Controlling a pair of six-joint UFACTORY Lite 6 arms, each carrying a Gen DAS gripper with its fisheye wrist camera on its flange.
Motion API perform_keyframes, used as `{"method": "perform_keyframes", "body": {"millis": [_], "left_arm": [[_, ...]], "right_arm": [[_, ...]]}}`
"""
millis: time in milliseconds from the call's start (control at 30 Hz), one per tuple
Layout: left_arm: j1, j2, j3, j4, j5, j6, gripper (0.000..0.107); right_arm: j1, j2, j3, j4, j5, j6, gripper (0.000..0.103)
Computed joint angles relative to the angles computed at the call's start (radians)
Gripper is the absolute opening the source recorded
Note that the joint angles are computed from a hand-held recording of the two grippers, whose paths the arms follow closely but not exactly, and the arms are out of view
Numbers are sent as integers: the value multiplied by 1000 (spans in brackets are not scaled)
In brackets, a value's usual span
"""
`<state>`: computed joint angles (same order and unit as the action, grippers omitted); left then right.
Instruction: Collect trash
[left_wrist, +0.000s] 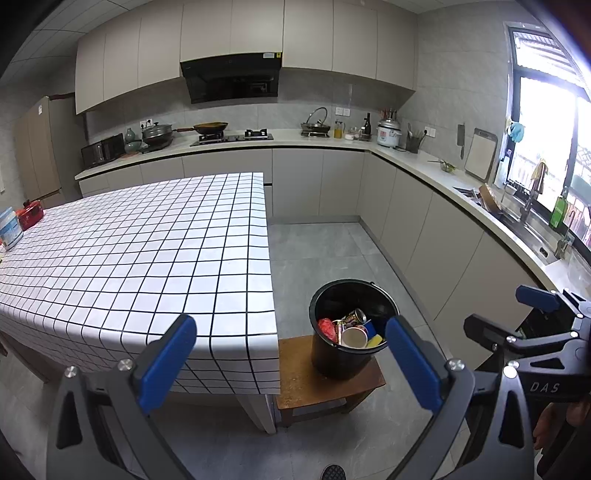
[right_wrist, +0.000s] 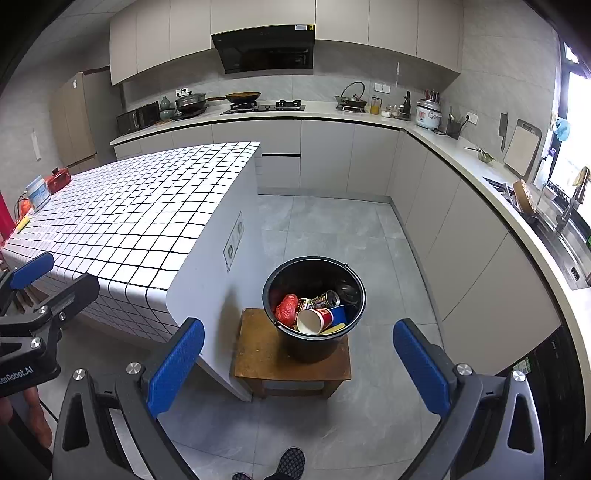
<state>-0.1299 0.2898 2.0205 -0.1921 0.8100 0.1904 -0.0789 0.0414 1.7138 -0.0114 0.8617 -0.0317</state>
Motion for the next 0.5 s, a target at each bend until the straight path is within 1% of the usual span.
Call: {"method": "perform_keyframes", "body": {"millis": [500], "left_arm": [[-13,26,44,15,6,-29,103]], "right_arm": [[-23,29,30,30,0,-29,103]]}}
